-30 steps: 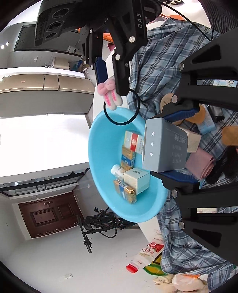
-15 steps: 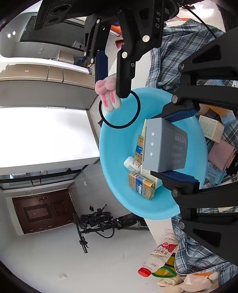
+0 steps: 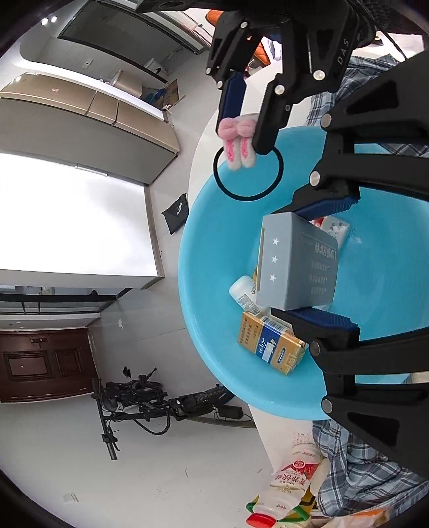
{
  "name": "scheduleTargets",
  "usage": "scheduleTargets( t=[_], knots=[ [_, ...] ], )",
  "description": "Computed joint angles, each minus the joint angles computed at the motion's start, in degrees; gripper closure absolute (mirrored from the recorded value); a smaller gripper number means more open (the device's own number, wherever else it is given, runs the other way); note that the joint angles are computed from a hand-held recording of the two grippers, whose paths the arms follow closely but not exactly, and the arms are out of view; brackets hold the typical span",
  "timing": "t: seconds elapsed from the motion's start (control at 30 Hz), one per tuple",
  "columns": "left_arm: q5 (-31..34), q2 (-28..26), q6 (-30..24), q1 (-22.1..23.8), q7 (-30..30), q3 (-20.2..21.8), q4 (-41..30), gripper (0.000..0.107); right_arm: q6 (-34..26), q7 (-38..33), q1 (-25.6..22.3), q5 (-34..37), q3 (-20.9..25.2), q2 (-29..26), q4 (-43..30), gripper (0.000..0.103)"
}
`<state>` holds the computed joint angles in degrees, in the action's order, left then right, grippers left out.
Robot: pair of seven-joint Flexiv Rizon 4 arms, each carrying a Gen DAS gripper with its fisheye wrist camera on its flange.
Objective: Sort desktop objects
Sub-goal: 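Carry the starred box and bunny plush with both tools over the basin, then lower both items into the basin, opening the right then the left tool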
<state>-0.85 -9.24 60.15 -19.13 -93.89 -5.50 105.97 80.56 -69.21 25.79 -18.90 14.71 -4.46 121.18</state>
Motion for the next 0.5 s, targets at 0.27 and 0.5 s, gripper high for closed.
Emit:
scheduleTargets(
  t=[0.27,0.5],
  knots=[
    [3.8,-7.25,-5.05,-1.73,-2.9,0.38,-8.59,0.056,-4.54,-1.86,-0.27,1.12,-0.78,-3.74,-3.67,0.068],
    [5.03,-12.96,-9.79,-2.82,-3.56,1.53,-16.1,0.056,-5.65,-8.36,-1.13,6.05,0.57,-4.78,-3.97,0.068]
  ],
)
